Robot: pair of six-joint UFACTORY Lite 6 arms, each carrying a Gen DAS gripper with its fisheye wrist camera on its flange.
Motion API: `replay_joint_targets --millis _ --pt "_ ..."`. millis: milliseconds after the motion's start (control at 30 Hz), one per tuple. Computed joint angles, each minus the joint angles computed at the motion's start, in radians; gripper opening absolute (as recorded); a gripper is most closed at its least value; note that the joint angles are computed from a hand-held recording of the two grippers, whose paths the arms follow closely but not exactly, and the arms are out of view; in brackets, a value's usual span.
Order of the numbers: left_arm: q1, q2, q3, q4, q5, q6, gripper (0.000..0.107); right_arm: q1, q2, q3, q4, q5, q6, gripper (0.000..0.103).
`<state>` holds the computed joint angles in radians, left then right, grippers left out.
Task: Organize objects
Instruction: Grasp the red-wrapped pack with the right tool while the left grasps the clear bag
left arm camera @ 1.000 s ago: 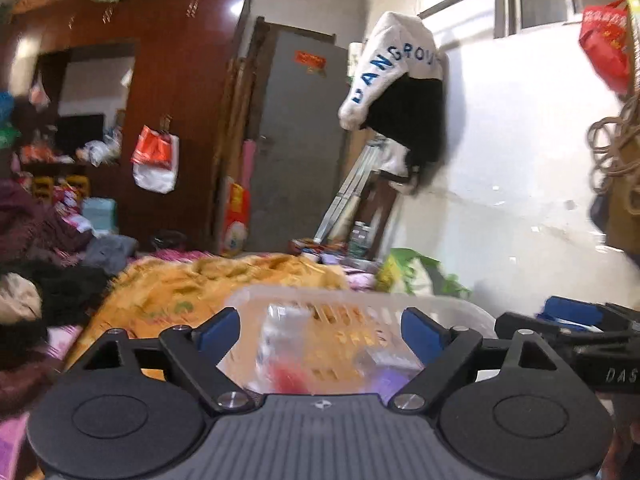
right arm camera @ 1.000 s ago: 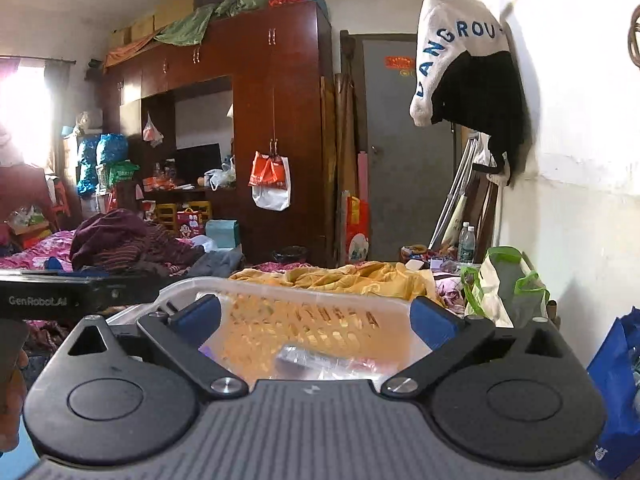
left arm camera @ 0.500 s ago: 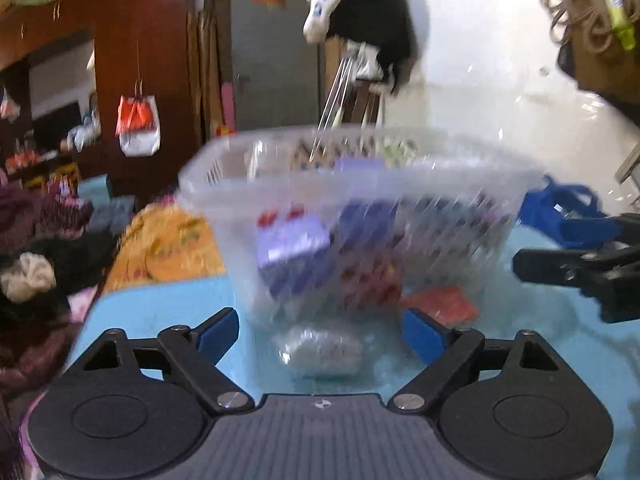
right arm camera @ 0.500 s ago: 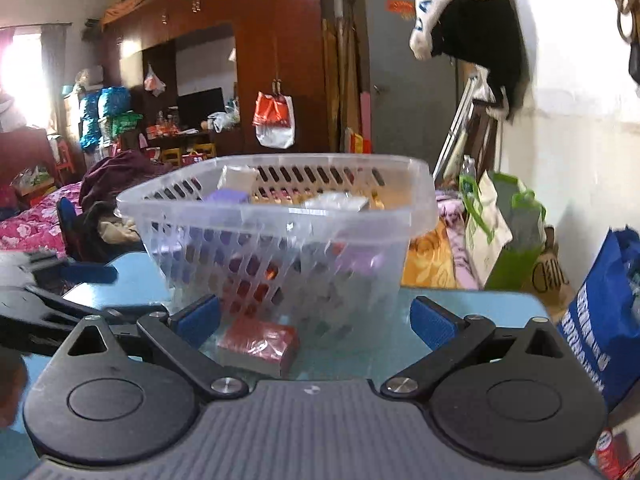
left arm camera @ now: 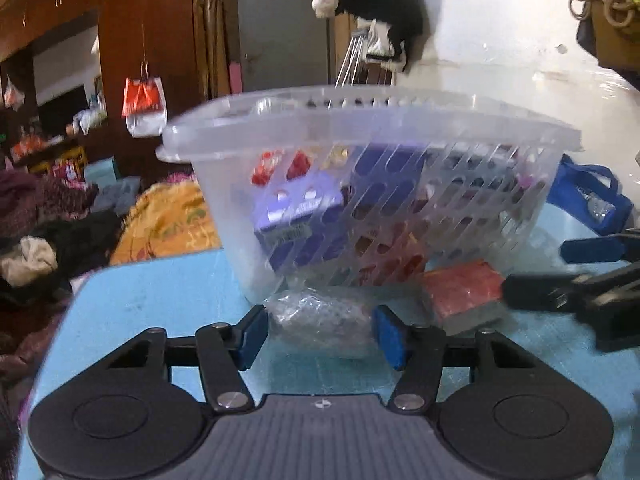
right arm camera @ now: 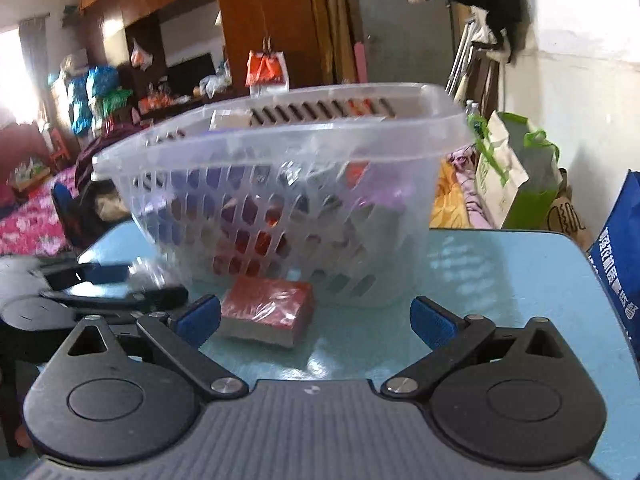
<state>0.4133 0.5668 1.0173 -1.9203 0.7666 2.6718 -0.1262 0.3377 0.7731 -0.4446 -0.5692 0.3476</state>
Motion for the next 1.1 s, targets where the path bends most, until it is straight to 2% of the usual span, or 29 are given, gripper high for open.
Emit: replay_joint_targets --millis 133,267,367,500,567,600,767,967,1100 --pt "0.031 -0.018 -0.015 -0.023 0.04 -0.01 0.061 0.062 0.034 0.041 0.09 0.049 -0.081 0.103" --pt "0.065 0.032 0.083 0.05 0.048 -0.17 0.062 0.135 0.073 0.082 0.289 0.09 -0.228 0.099" --pt "0.074 0.05 0.109 0.051 0.057 -0.196 0.062 0.17 0.103 0.117 0.366 0.115 -0.282 0.097" --pt "0.062 0.035 0.076 0.007 0.06 -0.145 0.062 0.198 0.133 0.154 0.417 0.152 -0.332 0.086" --pt "0.066 0.036 0.076 0.014 0.066 -0.145 0.062 0.207 0.131 0.142 0.467 0.136 -0.387 0.079" --pt "0.067 0.033 0.07 0.011 0.07 -0.14 0.062 0.205 0.122 0.129 0.45 0.126 -0.376 0.068" --pt "0.085 0.034 0.061 0.016 0.098 -0.123 0.062 0.2 0.066 0.045 0.451 0.065 -0.396 0.068" --pt "0.093 0.023 0.026 -0.026 0.12 -0.059 0.062 0.137 -0.008 -0.066 0.328 -0.04 -0.312 0.068" --pt "0.113 0.016 0.006 -0.025 0.173 -0.044 0.062 0.042 -0.047 -0.126 0.116 -0.156 -0.133 0.068"
